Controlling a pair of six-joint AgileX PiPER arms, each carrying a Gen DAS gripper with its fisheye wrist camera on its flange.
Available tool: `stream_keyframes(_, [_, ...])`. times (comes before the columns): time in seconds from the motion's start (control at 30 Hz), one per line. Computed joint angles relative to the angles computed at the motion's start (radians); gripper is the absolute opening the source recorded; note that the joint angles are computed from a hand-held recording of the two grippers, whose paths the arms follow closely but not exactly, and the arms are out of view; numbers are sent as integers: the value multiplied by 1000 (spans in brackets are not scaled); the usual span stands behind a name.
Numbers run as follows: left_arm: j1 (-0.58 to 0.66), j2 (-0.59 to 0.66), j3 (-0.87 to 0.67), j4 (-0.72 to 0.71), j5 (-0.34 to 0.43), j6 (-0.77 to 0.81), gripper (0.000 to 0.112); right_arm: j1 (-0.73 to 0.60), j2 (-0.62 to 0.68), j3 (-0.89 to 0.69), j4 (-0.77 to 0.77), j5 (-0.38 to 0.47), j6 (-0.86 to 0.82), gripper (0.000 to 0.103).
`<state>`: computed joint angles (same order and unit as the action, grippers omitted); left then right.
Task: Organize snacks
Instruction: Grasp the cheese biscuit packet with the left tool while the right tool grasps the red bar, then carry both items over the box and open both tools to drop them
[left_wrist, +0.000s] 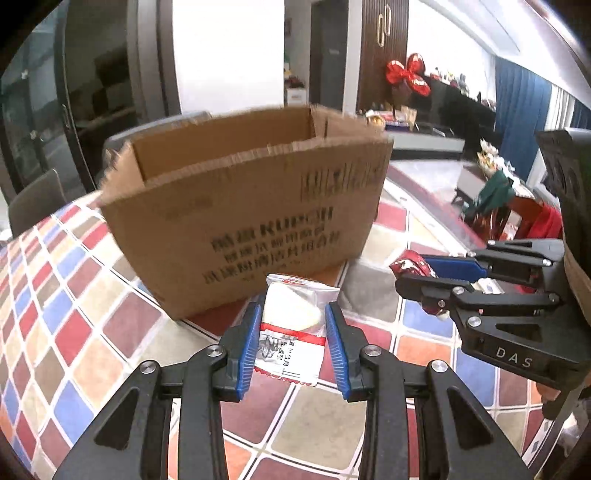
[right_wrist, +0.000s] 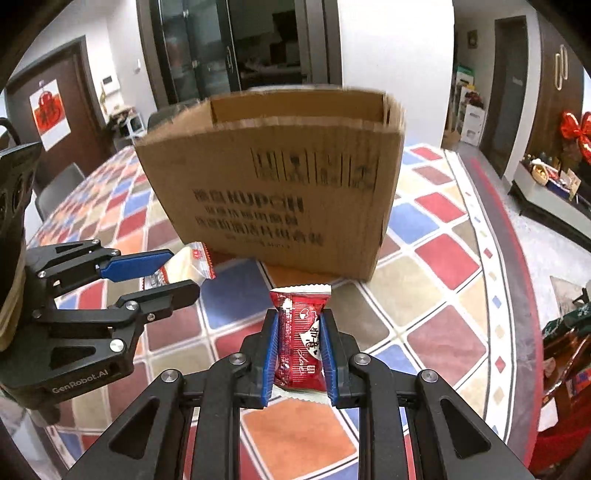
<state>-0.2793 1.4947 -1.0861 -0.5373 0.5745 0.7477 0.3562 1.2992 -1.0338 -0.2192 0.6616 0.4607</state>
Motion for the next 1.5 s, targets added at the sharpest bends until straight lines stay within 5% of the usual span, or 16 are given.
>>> stream_keyframes(0.13, [8,-93,39,-33,-56,5,35,53,-53,-8,-92,19,104,22])
stream_keyframes(0.57, [79,-198,-39,-115,2,39,35,164,-110,-129,-273,77,254,22])
stream_keyframes(0.97, [73,-113,-230,-35,38,-48,35,114,-23,-329,-233,138,131,23])
stream_keyframes(1.5, [83,155,-602,79,235,-180,35,-47,204,-615,-25,248,-78,23])
